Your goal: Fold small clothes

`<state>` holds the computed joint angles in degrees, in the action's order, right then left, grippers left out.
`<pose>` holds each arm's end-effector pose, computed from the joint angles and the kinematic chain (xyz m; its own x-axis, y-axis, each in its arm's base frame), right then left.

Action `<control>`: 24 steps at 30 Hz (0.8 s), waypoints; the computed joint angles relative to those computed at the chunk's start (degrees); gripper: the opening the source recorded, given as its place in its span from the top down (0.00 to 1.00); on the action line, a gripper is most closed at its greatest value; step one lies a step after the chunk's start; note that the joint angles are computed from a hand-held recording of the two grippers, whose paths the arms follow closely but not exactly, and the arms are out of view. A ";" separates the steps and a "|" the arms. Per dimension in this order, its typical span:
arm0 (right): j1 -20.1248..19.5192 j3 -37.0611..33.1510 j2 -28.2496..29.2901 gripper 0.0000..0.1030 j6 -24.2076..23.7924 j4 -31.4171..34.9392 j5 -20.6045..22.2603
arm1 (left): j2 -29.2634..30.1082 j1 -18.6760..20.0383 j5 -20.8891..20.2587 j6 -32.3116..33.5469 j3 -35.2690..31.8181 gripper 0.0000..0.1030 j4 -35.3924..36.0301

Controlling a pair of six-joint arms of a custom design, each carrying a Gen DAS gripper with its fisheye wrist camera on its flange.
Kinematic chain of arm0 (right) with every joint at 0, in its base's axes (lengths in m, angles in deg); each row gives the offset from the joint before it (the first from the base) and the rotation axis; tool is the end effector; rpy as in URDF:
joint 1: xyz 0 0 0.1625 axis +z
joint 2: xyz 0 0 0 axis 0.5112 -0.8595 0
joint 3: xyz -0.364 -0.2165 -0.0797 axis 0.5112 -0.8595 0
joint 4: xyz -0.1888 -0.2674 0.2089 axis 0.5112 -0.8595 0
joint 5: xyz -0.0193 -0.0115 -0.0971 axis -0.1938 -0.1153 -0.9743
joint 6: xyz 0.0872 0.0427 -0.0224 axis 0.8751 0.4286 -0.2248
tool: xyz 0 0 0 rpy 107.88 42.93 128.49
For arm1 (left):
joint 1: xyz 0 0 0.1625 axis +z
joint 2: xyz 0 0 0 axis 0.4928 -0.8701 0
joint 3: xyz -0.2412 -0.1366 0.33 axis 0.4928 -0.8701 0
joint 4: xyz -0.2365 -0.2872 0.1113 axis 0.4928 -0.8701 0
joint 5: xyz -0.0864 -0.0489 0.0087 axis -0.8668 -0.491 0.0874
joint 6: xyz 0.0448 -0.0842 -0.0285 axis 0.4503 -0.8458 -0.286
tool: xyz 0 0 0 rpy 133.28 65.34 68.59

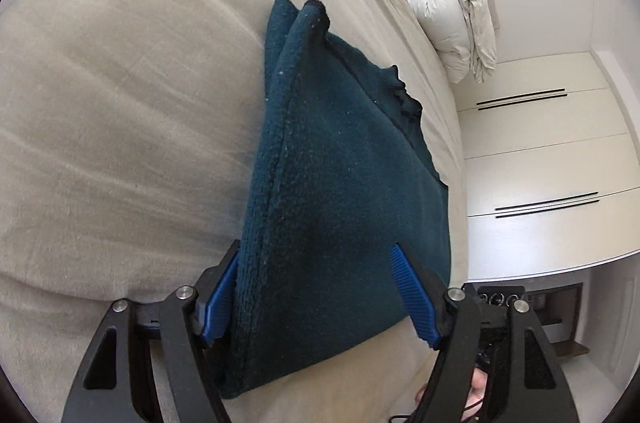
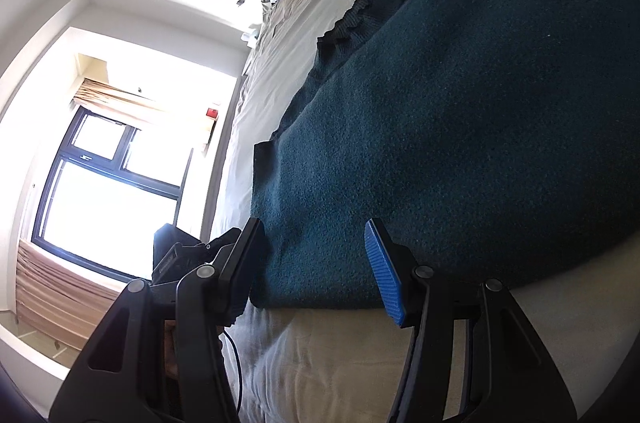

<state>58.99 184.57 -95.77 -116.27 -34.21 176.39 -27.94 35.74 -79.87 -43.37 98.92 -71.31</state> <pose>0.1305 -0.2609 0.1567 -0.9358 0.2472 -0.2512 0.3520 0.6158 -0.7049 -0.0638 -0.4299 0.2026 -0.9857 0.0963 0.1384 0.0902 0.9947 -0.0494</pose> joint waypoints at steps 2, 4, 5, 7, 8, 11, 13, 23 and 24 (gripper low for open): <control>0.99 -1.69 1.52 0.49 -0.20 0.79 0.39 | 0.74 1.24 -2.35 -0.28 -0.39 0.32 -0.41; 2.24 -4.44 3.81 0.49 -0.83 2.28 0.89 | 1.24 2.12 -3.57 -1.20 -0.64 0.40 -0.68; 2.85 -5.91 4.94 0.49 -0.96 3.20 1.39 | 1.44 2.31 -3.74 -1.38 -0.69 0.48 -0.90; 3.59 -9.27 7.46 0.49 -1.83 5.16 1.34 | 1.54 2.80 -4.58 -1.60 -0.38 0.59 -1.08; 3.75 -10.95 8.76 0.49 -2.25 6.16 0.98 | 1.78 2.84 -4.95 -1.95 -0.12 0.62 -1.56; 4.17 -16.27 13.05 0.49 -2.67 9.61 0.89 | 1.82 2.66 -5.08 -2.06 0.39 0.70 -2.80; 4.20 -19.28 15.74 0.49 -3.15 11.46 0.76 | 1.63 2.90 -4.77 -1.87 0.59 0.83 -3.48; -2.95 -18.60 16.74 0.51 -3.21 10.81 -5.58 | -0.03 -0.75 -1.96 -1.67 1.68 0.85 -6.51; -3.94 -17.62 15.32 0.51 -2.96 10.54 -7.03 | -0.10 -1.86 -1.55 -1.90 1.57 0.85 -6.59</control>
<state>55.05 166.94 -80.45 -119.24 -23.67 169.36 -28.04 33.88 -81.42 -45.26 100.49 -77.90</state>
